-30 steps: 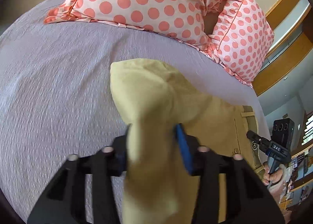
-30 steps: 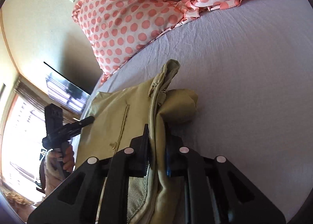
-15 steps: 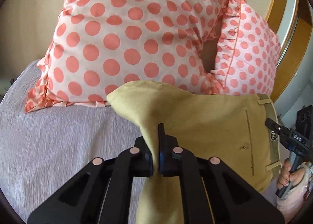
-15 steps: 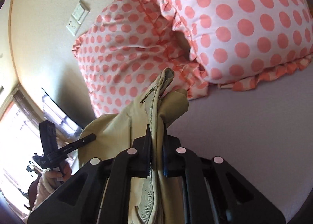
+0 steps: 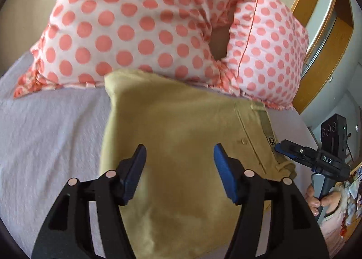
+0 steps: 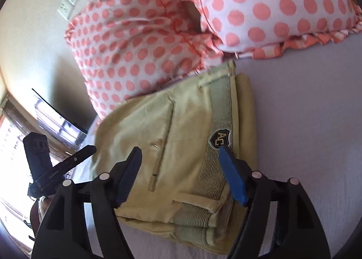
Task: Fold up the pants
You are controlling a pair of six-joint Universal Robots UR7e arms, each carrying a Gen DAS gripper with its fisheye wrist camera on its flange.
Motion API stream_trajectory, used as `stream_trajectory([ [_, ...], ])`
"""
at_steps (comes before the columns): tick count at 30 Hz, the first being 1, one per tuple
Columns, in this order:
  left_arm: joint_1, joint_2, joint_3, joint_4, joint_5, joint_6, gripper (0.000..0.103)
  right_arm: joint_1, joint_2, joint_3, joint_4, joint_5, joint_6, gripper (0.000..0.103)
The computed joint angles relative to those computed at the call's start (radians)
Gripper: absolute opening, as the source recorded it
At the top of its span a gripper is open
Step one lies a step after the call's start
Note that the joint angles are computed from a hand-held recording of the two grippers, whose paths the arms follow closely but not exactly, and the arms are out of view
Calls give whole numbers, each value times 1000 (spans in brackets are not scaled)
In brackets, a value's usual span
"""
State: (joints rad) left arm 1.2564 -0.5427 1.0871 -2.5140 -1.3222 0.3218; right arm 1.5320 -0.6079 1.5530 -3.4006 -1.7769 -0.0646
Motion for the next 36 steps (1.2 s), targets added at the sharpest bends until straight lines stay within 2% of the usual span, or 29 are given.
stream_trajectory([
  [2, -3, 34, -17, 17, 59, -24, 61, 9, 10, -5, -9, -45, 24, 76],
  [4, -19, 9, 48, -52, 105, -3, 63, 49, 11, 0, -12, -182, 51, 86],
  [5, -27, -15, 90, -67, 124, -6, 68, 71, 16, 12, -47, -244, 40, 93],
  [8, -46, -107, 262, -181, 147, 18, 85, 122, 35, 89, -225, -326, -71, 102],
  [9, -53, -139, 323, -221, 164, 23, 91, 134, 46, 111, -272, -342, -103, 102],
  [11, -62, -195, 428, -276, 208, 18, 95, 158, 73, 141, -313, -374, -149, 102],
  [15, -73, -258, 571, -355, 248, 6, 95, 183, 136, 124, -288, -453, -158, 102],
  [20, -84, -248, 608, -377, 321, -17, 97, 202, 191, 62, -238, -547, -140, 102],
  [24, -93, -228, 627, -454, 380, 28, 101, 220, 240, 2, -232, -653, -192, 102],
  [25, -96, -221, 631, -474, 399, 48, 101, 223, 252, -9, -246, -666, -214, 102],
  [29, -91, -218, 654, -553, 377, 85, 101, 223, 256, -5, -272, -663, -211, 102],
  [36, -91, -213, 653, -570, 377, 84, 101, 223, 256, -5, -275, -662, -214, 102],
])
